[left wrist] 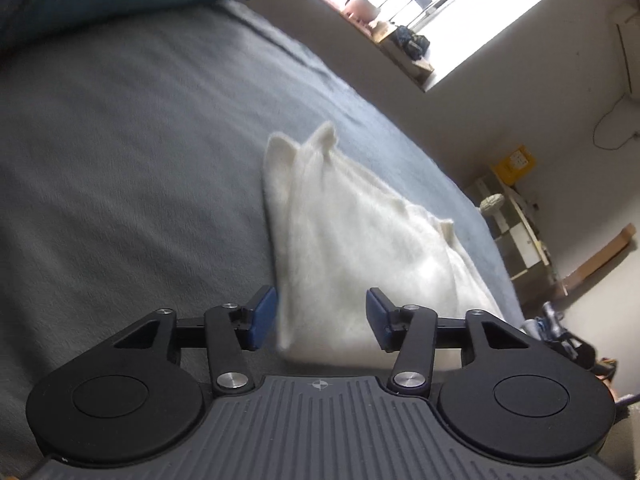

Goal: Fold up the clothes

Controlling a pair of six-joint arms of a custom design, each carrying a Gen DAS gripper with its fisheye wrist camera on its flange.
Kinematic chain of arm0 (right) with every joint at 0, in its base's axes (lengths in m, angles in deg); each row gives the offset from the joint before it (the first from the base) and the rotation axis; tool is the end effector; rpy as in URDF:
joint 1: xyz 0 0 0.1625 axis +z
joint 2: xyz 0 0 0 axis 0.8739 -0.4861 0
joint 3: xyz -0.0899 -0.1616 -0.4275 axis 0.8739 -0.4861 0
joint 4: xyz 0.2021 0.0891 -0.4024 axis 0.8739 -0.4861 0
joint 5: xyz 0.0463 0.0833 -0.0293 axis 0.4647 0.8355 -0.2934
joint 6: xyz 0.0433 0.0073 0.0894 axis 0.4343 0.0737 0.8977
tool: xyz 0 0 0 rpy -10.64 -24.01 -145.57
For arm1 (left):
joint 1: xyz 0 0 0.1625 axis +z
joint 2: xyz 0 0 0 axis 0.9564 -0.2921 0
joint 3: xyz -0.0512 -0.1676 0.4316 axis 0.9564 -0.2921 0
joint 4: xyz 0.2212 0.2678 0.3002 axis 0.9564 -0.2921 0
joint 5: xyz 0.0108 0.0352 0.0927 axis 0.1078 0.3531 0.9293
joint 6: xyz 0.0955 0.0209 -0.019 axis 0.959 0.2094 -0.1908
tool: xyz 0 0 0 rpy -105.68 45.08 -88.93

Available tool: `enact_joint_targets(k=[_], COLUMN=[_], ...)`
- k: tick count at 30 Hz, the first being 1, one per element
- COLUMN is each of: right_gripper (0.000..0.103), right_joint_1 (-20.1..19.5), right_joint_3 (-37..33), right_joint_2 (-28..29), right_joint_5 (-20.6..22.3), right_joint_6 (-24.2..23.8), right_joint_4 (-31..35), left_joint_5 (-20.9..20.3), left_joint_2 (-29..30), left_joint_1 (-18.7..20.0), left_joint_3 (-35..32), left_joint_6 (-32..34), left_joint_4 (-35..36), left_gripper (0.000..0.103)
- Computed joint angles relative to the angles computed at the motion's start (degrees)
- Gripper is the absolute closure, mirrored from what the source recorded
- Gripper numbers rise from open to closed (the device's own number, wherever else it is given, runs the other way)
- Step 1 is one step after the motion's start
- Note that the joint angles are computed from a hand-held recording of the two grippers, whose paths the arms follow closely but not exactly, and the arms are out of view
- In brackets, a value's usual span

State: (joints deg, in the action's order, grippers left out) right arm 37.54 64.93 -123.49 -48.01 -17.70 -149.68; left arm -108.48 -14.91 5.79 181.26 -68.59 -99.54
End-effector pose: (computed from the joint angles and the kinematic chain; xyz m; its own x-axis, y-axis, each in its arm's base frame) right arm 0.1797 -0.6189 0.2014 -0.7094 0.6423 -0.2901 0.5994 0.3334 -0.7277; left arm 0.0397 -0.5992 0.4101 -0.9939 -0.0062 -0.1101 0.0747 0.6964 -0.7138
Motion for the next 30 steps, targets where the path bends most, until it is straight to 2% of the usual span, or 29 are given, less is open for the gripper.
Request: enact_joint_targets(k=[2, 5, 8, 11, 17, 25, 30], right_gripper=[0.038, 0.038, 0.038, 0.04, 0.043, 0.046, 0.046], right_joint_1=[1.4, 3.0, 4.4, 6.1, 9.2, 11.0, 11.0], right_joint_3=[-1.1, -4.0, -7.7, -10.8, -14.5, -16.4, -16.7], right_joint_2=[1.2, 3.6, 6.4, 9.4, 13.7, 16.8, 17.4], right_joint_5=[-1.6, 0.5, 3.1, 4.0, 2.9, -2.5, -3.8], right_joint_6=[-3.5, -9.6, -15.0, -19.5, -25.9, -31.2, -32.5], right_joint_4=[-3.0, -4.4, -2.3, 0.2, 3.2, 5.3, 5.9], left_joint_5=[1.0, 3.6, 8.8, 12.7, 13.6, 15.3, 15.6], left_joint_2=[0.0, 1.7, 2.9, 3.7, 4.5, 5.1, 5.7], left_joint_1=[-0.7, -2.3, -4.4, -5.9, -5.9, -6.0, -6.2], left_joint_3=[-0.1, -1.5, -2.1, -2.8, -3.8, -4.0, -4.4], left_joint_6=[2.3, 4.5, 6.8, 8.0, 5.7, 6.4, 6.4], left_joint_4=[-1.4, -1.0, 0.6, 3.7, 6.6, 7.4, 7.9], left_gripper=[0.048, 0.048, 0.048, 0.048, 0.048, 0.048, 0.048])
